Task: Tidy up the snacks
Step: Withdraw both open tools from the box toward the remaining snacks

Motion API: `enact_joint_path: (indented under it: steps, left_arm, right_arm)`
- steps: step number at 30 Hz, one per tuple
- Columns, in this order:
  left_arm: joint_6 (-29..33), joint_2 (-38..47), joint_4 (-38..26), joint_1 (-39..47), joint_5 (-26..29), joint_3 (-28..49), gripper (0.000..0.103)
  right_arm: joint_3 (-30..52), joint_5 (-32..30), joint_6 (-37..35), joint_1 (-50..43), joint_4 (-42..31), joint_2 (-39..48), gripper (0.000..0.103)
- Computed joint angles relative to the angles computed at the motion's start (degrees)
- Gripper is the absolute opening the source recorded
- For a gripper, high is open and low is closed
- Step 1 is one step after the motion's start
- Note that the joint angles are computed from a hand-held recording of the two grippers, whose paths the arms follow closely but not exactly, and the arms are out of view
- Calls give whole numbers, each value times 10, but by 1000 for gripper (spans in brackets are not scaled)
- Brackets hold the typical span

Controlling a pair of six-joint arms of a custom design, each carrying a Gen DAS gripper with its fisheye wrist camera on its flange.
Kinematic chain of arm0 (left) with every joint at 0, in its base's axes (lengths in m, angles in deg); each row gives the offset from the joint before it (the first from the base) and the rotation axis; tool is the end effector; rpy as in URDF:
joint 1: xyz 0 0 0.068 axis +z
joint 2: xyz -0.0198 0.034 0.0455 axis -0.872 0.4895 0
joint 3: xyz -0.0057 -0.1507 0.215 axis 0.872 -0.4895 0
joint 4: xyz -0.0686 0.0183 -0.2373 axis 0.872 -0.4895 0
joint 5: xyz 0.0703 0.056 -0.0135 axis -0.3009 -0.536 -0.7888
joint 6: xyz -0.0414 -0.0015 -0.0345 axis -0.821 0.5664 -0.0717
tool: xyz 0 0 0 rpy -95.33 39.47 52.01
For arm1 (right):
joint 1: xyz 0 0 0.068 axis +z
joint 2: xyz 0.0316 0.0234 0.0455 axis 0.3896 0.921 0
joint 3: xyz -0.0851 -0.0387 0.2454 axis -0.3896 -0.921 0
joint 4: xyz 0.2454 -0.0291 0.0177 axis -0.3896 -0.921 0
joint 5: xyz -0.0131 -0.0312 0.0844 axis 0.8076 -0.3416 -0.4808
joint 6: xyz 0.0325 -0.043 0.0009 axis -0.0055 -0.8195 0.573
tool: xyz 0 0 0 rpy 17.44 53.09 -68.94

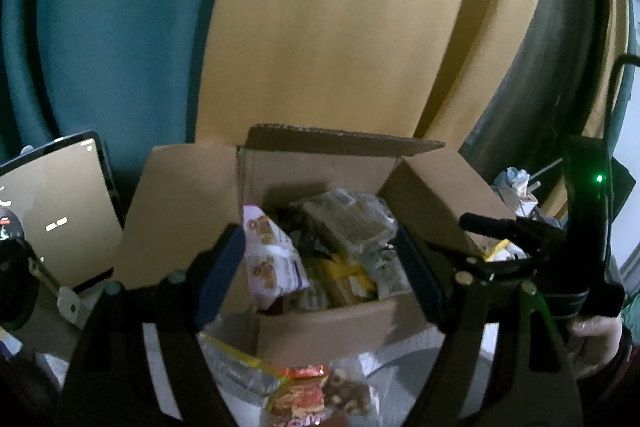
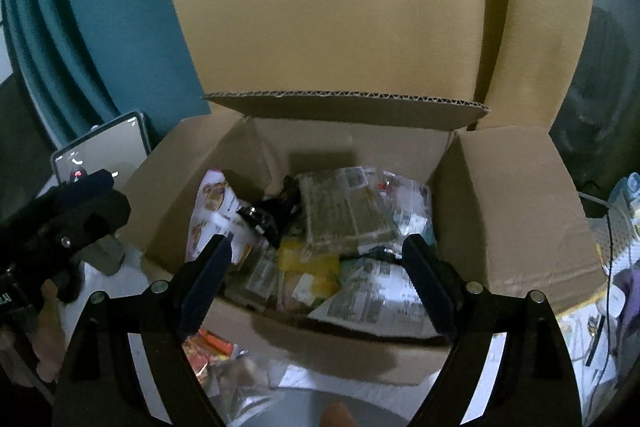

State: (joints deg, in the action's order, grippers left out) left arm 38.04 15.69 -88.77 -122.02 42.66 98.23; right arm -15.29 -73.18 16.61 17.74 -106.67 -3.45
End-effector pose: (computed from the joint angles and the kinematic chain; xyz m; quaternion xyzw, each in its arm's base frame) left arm 0.1424 -0.2121 0.2382 -0.0502 0.8728 -0.1216 0.4700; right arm 0.2360 -0.0069 0.2337 -0.2174 0.9148 0.1212 0.3180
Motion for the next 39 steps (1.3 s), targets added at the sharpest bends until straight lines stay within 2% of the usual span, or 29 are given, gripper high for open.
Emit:
enact_joint_path:
  steps: [13,24,31,39]
  left_arm:
    - [-107,-14,-75,-97,-66,-24,79]
    - [-210,24,-94,-166,-86,-47,79]
    - [-267,65,-84,-199,-80,-68,79]
    - [-304,115,-12,-213,-41,-113,79]
  right_arm:
    - [-57,-14,-43,-31,-52,-87,89]
    - [-130,-34,-103,-65,-77,-137,89]
    - [-182,-48,-144,-94,-77,-164,89]
    - [-248,-39,-159,-95,-34,-155,89]
